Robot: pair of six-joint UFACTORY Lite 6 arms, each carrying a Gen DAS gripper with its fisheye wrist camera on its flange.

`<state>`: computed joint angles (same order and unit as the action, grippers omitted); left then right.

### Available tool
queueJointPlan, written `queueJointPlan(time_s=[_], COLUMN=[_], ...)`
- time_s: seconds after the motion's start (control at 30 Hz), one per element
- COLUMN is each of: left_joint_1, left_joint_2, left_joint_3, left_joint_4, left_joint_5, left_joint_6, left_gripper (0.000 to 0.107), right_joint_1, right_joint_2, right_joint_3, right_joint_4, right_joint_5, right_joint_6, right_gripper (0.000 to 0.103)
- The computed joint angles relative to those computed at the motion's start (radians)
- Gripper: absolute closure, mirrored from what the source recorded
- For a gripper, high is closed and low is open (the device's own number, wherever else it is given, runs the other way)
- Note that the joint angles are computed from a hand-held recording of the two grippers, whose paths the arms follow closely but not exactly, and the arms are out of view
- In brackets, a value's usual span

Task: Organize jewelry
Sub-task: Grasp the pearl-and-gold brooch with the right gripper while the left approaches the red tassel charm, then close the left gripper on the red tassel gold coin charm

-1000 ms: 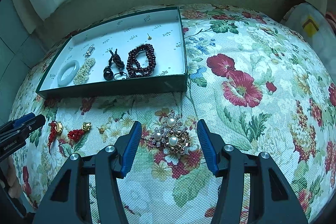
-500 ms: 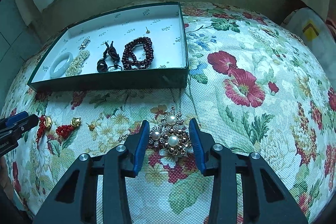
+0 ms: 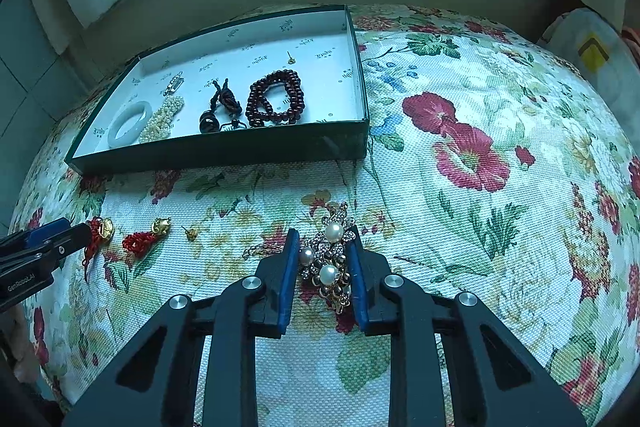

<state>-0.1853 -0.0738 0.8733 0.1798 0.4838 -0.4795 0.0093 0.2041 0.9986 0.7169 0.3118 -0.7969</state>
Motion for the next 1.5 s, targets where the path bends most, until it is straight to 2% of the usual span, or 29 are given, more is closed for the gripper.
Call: queueJointPlan(time_s=[0.5, 0.73, 0.9, 0.97, 1.1, 1.5], left_joint_1=[-0.047, -0.050, -0.063, -0.068, -0.068, -0.056], left_joint_2=[0.044, 0.054, 0.030, 0.023, 0.005, -0.033], left_joint_3=[0.023, 0.016, -0.005, -0.011, -0.026, -0.033], left_joint_4=[-0.015, -0.055, -0.068, -0.065, -0.075, -0.086], left_joint_5=[-0.026, -0.040, -0.034, -0.031, -0.027, -0.014], left_joint_6=[0.002, 0.055, 0.070, 0.068, 0.081, 0.091], left_gripper=[0.050, 0.070, 0.070, 0.074, 0.094, 0.096], right_joint_1=[-0.008, -0.009, -0.011, -0.012, -0.014, 0.001], right_joint_2=[0.004, 0.007, 0.008, 0.008, 0.009, -0.019], right_joint_3=[0.003, 0.004, 0.004, 0.004, 0.006, -0.018], right_joint_4=[0.036, 0.050, 0.064, 0.066, 0.063, 0.076], right_joint_5=[0.012, 0.014, 0.018, 0.020, 0.025, 0.027], right_joint_6=[-0.043, -0.055, -0.068, -0.070, -0.071, -0.079], right_gripper=[0.079, 0.079, 0.079, 0.079, 0.079, 0.079])
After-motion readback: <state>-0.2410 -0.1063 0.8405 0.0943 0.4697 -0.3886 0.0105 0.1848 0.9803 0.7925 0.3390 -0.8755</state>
